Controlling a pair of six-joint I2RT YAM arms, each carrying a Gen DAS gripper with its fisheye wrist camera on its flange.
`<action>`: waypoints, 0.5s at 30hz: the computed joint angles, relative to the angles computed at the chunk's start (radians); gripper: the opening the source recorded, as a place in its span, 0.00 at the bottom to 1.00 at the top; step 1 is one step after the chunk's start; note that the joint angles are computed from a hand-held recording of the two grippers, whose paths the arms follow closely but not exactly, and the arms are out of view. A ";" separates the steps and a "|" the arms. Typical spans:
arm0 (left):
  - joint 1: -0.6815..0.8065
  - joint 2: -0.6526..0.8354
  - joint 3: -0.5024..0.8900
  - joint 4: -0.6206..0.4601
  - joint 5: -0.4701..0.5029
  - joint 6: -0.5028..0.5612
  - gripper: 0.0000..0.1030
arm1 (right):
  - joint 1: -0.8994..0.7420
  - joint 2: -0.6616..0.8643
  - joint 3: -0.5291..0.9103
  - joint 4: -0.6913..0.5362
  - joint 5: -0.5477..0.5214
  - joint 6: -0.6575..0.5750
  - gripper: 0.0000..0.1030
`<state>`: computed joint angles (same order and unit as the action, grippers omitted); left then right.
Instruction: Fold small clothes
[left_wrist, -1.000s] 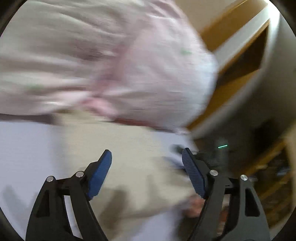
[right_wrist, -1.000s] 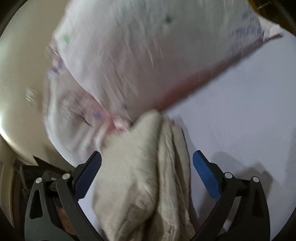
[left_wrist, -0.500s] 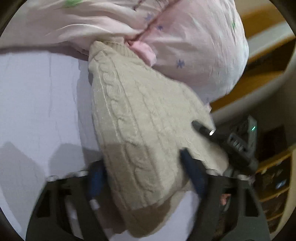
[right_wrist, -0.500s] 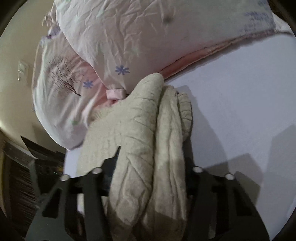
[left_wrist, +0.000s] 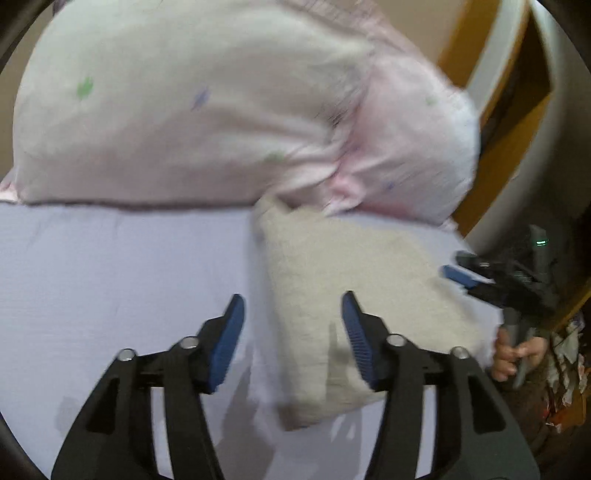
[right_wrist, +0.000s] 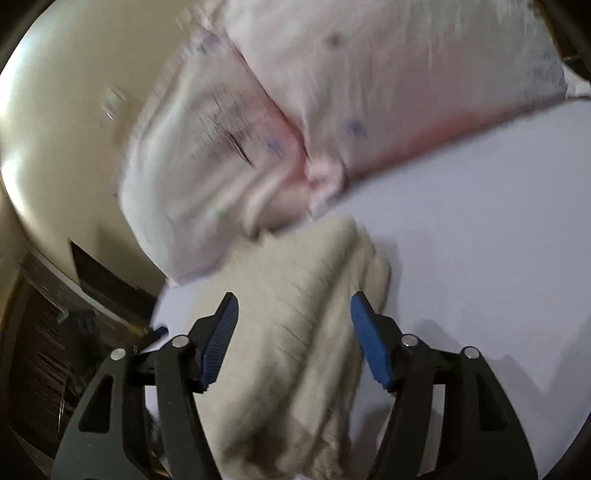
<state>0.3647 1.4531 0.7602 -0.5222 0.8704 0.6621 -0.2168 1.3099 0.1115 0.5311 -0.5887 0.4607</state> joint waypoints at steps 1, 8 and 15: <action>-0.015 -0.044 -0.028 -0.011 0.032 0.016 0.61 | 0.070 0.013 0.038 -0.072 0.072 -0.015 0.57; -0.332 -0.145 -0.224 0.199 -0.164 -0.054 0.62 | 0.135 0.056 0.156 -0.220 0.307 -0.113 0.13; -0.291 -0.187 -0.318 0.201 -0.185 0.095 0.58 | 0.232 -0.047 0.132 -0.311 0.450 -0.050 0.19</action>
<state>0.0733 1.2666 0.4418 -0.3208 0.6856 0.7571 0.0152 1.2626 0.2432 0.2205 -0.1388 0.4104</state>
